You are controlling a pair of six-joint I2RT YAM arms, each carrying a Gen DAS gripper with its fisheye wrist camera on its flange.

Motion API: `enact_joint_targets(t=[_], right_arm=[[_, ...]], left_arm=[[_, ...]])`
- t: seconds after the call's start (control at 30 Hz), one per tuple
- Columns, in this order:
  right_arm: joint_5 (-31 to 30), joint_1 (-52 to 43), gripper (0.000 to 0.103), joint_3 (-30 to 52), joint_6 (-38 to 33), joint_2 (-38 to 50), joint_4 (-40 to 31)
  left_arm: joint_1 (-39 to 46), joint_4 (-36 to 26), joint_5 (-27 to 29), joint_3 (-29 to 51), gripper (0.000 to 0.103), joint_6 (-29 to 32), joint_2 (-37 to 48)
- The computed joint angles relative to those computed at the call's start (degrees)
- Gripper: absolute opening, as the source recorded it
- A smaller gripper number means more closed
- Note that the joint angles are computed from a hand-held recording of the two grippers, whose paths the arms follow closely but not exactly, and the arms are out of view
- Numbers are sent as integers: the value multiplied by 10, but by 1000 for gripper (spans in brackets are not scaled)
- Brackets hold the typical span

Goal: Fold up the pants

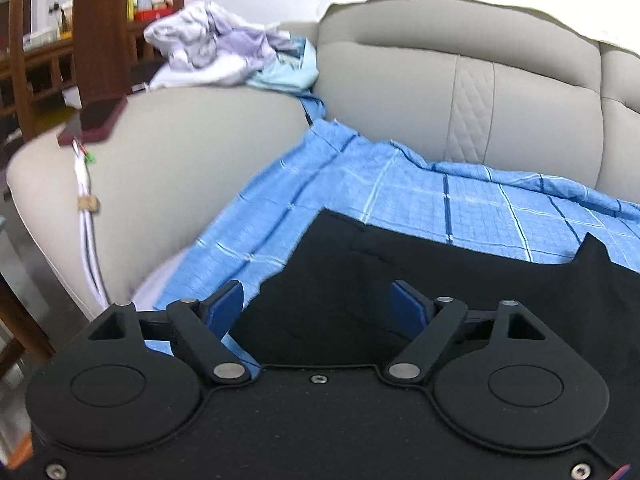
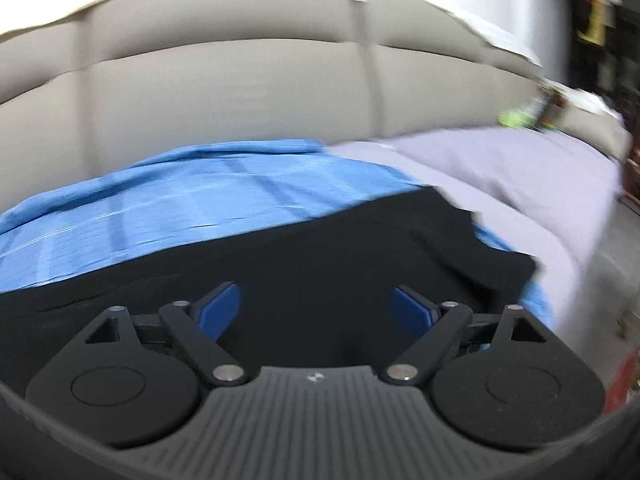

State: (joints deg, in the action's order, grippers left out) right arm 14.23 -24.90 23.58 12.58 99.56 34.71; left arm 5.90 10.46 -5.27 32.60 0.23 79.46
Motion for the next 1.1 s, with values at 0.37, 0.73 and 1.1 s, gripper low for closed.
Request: enact_joint_targets(t=[0.37, 0.73, 1.1], right_arm=[[-173, 248, 93, 119, -12, 98, 53], [-127, 350, 22, 327, -37, 255, -56], [-182, 320, 48, 435, -2, 339, -43]], left_arm=[[-13, 23, 92, 160, 28, -15, 213], [-36, 91, 24, 241, 31, -14, 373], [-22, 67, 24, 327, 34, -12, 423]])
